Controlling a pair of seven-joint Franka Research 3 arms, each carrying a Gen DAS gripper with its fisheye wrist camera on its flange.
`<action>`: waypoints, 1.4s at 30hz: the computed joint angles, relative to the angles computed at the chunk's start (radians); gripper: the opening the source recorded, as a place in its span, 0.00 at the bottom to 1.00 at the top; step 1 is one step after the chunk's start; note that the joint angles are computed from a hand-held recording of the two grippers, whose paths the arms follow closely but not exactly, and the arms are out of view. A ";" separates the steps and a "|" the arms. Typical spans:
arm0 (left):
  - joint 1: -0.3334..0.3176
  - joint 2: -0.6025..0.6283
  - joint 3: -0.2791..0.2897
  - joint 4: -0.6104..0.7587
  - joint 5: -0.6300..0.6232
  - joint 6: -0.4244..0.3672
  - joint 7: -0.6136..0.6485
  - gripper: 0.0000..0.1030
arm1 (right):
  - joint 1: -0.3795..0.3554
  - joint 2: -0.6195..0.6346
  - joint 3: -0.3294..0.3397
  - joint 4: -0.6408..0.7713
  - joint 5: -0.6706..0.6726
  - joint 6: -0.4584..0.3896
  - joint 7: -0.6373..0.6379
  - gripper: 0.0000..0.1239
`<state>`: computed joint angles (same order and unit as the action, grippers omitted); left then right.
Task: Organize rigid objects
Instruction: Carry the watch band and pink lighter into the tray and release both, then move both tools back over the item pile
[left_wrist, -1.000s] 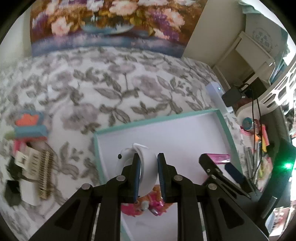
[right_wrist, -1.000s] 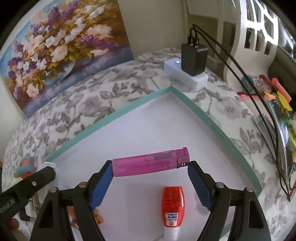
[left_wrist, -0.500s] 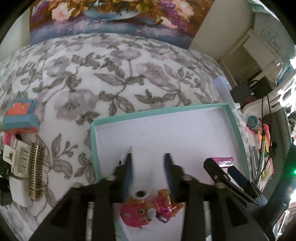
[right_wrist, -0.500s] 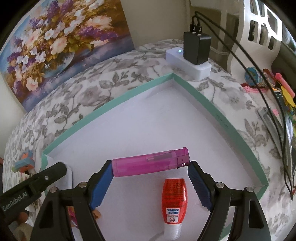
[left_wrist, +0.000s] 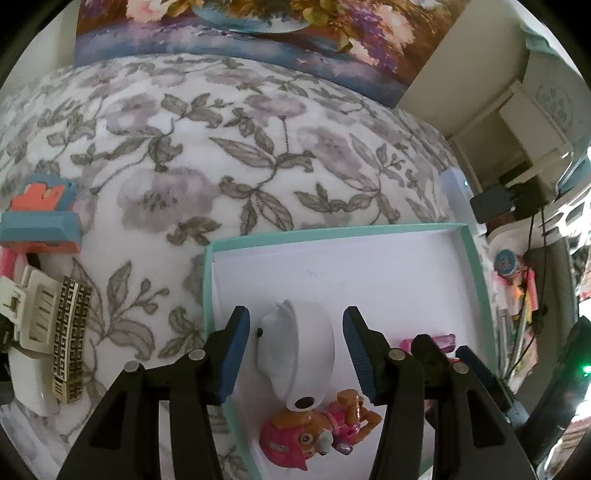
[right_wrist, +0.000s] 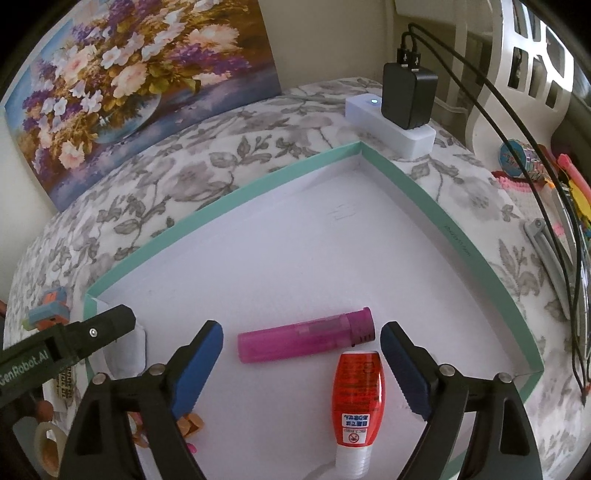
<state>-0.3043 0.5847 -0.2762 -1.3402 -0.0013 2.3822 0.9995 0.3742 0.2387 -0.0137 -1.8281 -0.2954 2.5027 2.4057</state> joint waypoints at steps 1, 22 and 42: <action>0.008 -0.003 -0.004 -0.007 -0.011 0.009 0.002 0.52 | 0.000 0.001 0.001 0.002 0.003 -0.002 -0.003 0.72; 0.002 -0.066 0.026 -0.025 0.068 -0.014 -0.035 0.74 | 0.016 -0.008 0.003 -0.005 0.007 0.015 -0.024 0.83; 0.027 -0.372 0.078 -0.350 0.242 -0.002 -0.273 0.94 | 0.019 -0.107 0.045 -0.060 -0.057 0.047 0.119 0.83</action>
